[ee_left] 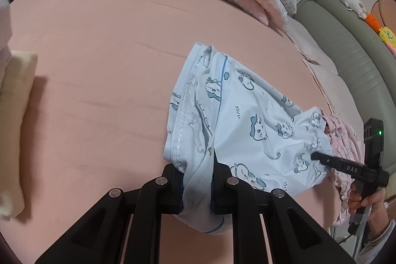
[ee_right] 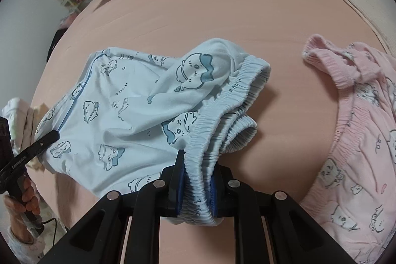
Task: Fold clothes
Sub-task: 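Hold the pants with both grippers and drag them across the bed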
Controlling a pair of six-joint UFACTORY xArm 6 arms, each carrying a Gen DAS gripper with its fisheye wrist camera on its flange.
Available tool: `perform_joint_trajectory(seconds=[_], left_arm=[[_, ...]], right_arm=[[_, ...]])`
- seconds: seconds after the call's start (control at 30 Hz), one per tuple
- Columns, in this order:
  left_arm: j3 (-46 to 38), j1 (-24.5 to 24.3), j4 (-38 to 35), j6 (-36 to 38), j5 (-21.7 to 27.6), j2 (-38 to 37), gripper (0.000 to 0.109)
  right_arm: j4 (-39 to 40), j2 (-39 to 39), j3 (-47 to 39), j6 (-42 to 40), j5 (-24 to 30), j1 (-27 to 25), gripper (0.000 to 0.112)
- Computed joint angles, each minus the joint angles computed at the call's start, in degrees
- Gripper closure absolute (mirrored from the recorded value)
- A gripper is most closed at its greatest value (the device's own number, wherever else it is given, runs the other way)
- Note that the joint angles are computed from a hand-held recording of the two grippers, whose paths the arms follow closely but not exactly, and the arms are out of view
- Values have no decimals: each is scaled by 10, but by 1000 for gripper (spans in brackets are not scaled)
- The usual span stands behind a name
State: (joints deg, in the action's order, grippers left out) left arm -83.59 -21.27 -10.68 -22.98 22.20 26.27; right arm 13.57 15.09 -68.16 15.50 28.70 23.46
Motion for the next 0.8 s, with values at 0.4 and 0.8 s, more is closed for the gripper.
perform_joint_trajectory(seconds=[0.4,0.8], left_arm=[[62,-8,-17,4,5,-41,96],[84,-21,-4,16,44,-71,96]], right_arm=[[-70,-52,69,66,-16,50,97],[-110,41,-64,103,22,75,97]])
